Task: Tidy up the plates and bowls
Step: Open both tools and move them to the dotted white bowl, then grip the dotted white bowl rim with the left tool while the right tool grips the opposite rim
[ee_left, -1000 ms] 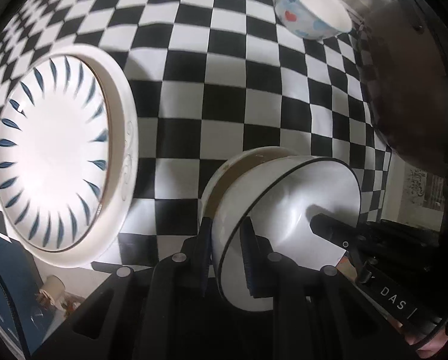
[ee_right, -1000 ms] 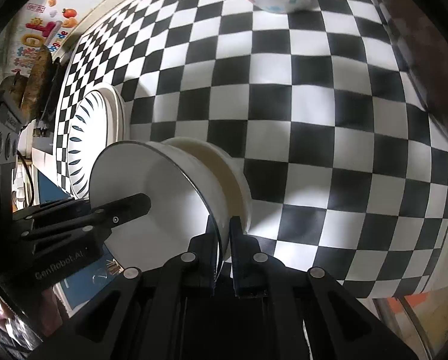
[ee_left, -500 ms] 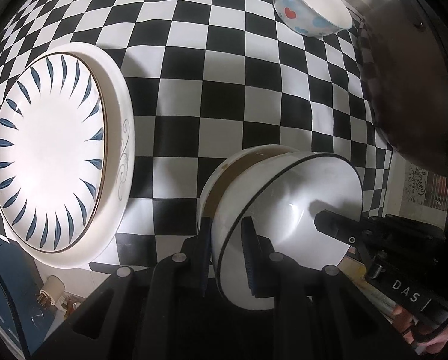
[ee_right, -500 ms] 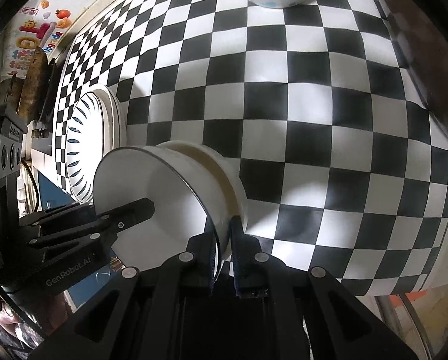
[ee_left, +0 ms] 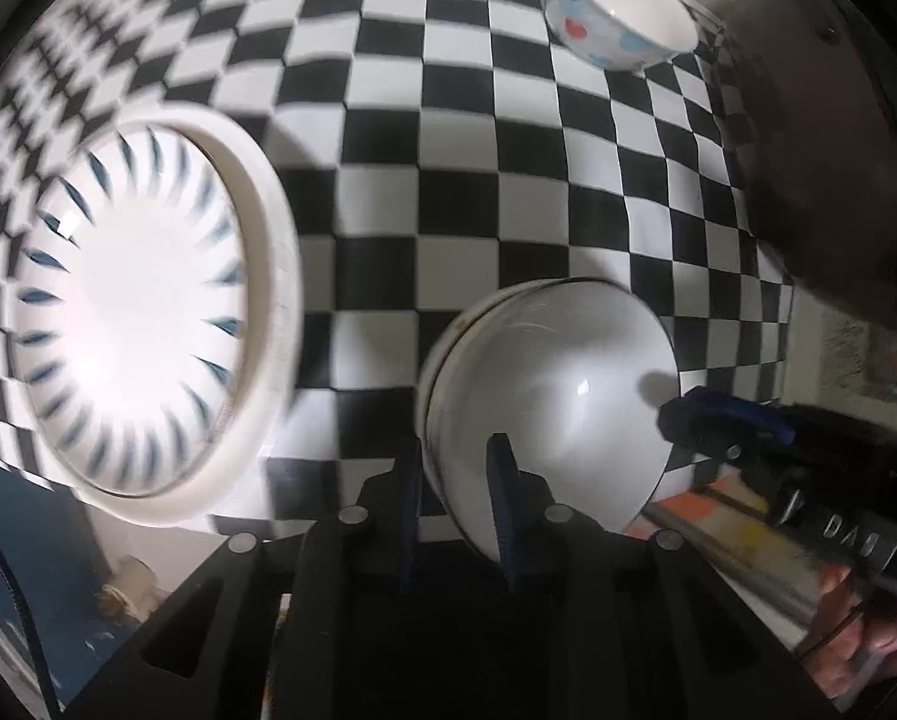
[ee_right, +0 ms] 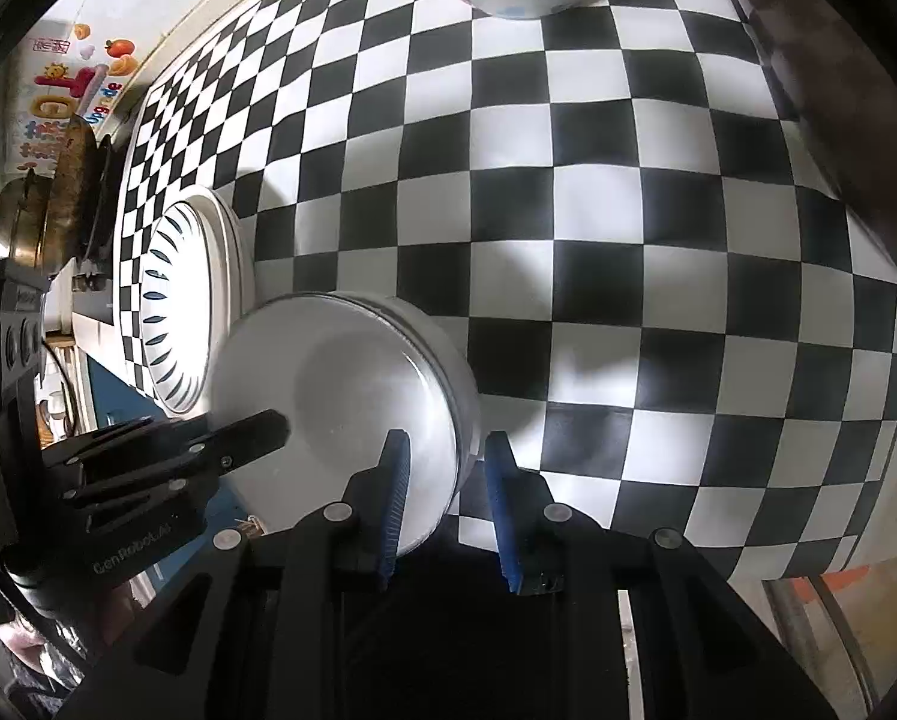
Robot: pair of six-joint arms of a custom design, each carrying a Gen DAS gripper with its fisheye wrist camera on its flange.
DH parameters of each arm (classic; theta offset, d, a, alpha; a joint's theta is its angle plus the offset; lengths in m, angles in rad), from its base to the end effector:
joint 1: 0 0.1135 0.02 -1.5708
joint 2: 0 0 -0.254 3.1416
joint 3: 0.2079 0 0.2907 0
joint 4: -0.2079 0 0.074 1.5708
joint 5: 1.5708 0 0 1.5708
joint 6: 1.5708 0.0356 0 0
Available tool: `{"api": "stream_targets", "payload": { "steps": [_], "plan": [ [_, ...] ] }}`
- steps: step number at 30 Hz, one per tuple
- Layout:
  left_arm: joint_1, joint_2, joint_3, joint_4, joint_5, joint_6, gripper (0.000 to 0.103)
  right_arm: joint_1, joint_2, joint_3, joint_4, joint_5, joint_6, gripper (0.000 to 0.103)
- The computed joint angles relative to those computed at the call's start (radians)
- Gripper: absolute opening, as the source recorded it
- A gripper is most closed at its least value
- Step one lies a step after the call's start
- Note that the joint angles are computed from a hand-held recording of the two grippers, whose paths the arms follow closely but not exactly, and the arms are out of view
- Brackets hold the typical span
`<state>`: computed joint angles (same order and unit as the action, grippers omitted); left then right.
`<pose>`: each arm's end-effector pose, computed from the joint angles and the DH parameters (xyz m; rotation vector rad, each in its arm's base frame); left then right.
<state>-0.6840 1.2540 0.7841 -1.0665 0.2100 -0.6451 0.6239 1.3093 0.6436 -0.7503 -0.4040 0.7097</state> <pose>0.1700 -0.1482 0.1708 -0.0644 -3.0253 0.2831 0.1798 0.1466 0.1249 -0.0797 -2.9484 -0.6160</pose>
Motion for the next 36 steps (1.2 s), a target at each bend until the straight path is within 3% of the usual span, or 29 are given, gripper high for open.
{"api": "stream_targets", "payload": {
  "steps": [7,8,9,11,19,28,34,35,36],
  "plan": [
    [0.073,-0.051,0.088,-0.056,-0.048,0.071,0.024,-0.064,-0.067,0.044,-0.056,0.063,-0.011,0.029],
    [0.093,-0.036,0.112,-0.041,-0.055,0.081,0.032,-0.081,-0.065,0.061,-0.061,0.075,-0.017,0.04],
    [0.121,-0.01,0.14,-0.018,-0.056,0.096,0.038,-0.112,-0.058,0.086,-0.062,0.09,-0.025,0.058],
    [0.175,0.074,0.212,0.037,-0.048,0.135,0.047,-0.171,-0.039,0.122,-0.035,0.103,-0.024,0.074],
    [0.293,0.557,0.627,0.137,0.062,0.255,0.05,-0.285,0.234,0.353,0.023,0.182,-0.019,0.074],
    [0.296,1.078,1.155,-0.04,0.13,0.432,0.049,-0.301,0.56,0.579,0.018,0.295,0.007,0.073],
    [0.278,1.276,1.378,-0.133,0.144,0.501,0.049,-0.292,0.673,0.697,-0.049,0.414,0.023,0.051],
    [0.277,1.296,1.404,-0.144,0.144,0.503,0.044,-0.294,0.678,0.704,-0.049,0.409,0.023,0.049],
    [0.275,1.311,1.417,-0.149,0.143,0.511,0.03,-0.294,0.685,0.716,-0.054,0.402,0.018,0.042]
  ]
}}
